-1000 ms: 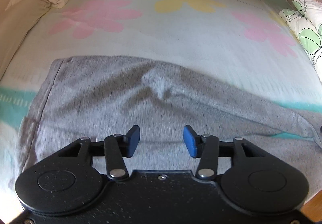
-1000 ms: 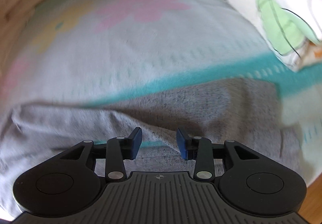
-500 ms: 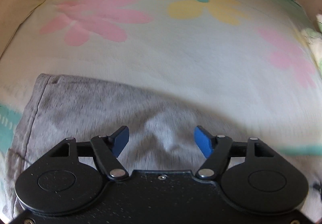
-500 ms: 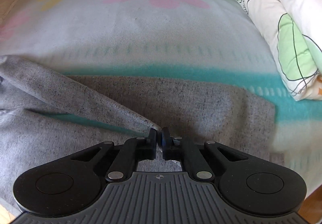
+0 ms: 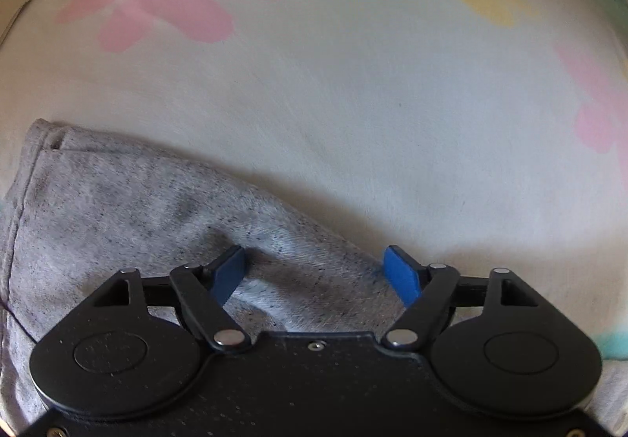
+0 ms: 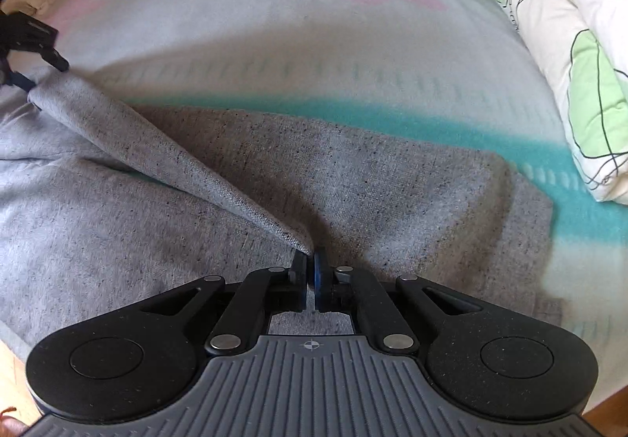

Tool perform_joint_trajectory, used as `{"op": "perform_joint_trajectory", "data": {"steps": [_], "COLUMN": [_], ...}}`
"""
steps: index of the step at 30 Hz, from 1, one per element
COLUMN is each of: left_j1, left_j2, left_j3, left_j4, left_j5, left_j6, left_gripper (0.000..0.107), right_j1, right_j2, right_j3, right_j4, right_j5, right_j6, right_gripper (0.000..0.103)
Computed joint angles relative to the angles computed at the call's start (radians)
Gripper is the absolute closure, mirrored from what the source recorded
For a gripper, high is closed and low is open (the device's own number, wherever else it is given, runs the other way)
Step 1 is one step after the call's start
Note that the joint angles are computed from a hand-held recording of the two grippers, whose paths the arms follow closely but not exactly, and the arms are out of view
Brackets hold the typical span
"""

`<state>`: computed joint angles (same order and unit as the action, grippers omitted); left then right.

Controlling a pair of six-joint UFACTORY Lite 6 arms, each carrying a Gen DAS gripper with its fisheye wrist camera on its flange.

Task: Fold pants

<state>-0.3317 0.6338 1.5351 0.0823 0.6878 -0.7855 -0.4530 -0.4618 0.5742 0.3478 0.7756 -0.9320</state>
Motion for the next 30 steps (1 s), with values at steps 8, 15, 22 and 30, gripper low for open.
{"op": "perform_joint_trajectory", "data": {"steps": [8, 15, 22, 30], "left_j1": [-0.047, -0.124, -0.564, -1.098], "left_j2": [0.079, -0.320, -0.937, -1.038], "left_j3": [0.070, -0.307, -0.712, -0.957], "left_j4": [0.100, 0.302, 0.623, 0.599], "left_j5": [0.058, -0.052, 0.190, 0.339], "left_j6": [-0.161, -0.410, -0.928, -1.450], "left_gripper": [0.092, 0.102, 0.103, 0.103], "right_j1": [0.025, -0.087, -0.210, -0.142], "right_j2": [-0.071, -0.133, -0.116, -0.146], "right_j3": [-0.017, 0.021, 0.076, -0.012], "right_j4": [-0.006, 0.078, 0.071, -0.102], "right_j5": [0.000, 0.105, 0.203, 0.154], "right_j6": [0.039, -0.049, -0.103, -0.037], "right_gripper": [0.100, 0.100, 0.100, 0.099]}}
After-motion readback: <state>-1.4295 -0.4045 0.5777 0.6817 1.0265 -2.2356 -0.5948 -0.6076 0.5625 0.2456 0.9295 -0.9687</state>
